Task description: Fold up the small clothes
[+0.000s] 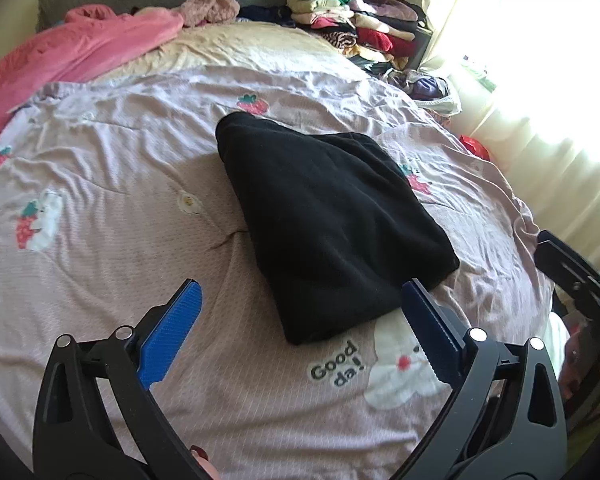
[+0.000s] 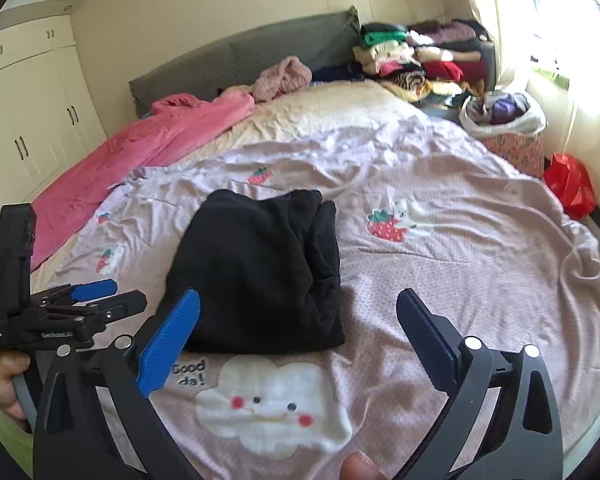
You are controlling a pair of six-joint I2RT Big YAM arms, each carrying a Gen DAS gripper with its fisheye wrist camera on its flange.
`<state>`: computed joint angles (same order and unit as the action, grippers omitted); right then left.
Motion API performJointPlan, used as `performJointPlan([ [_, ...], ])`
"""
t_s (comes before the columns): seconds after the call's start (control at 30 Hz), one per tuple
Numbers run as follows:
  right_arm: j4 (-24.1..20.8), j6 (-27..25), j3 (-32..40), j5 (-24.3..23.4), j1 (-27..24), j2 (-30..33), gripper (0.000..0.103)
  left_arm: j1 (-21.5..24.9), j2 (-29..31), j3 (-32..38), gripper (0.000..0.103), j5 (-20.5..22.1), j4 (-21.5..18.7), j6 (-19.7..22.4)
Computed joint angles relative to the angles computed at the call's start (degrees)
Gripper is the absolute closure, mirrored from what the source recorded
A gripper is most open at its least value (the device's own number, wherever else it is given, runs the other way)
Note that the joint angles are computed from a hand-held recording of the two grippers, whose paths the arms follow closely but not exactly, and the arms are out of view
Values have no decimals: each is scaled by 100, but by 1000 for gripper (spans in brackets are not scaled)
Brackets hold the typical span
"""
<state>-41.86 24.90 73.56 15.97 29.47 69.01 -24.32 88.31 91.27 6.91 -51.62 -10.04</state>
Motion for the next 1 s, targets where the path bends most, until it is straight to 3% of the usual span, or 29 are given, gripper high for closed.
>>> performJointPlan([
  [0.17, 41, 22, -201, 312, 379, -313, 5, -15, -408, -433, 10, -179, 183, 39],
  [0.53, -476, 277, -276, 1153, 1028, -219, 5, 16, -924, -1168, 10, -372, 341, -31],
  [1.0, -760, 588, -268, 1354, 1140, -212, 5, 60, -1108, -1312, 10, -415, 339, -122],
])
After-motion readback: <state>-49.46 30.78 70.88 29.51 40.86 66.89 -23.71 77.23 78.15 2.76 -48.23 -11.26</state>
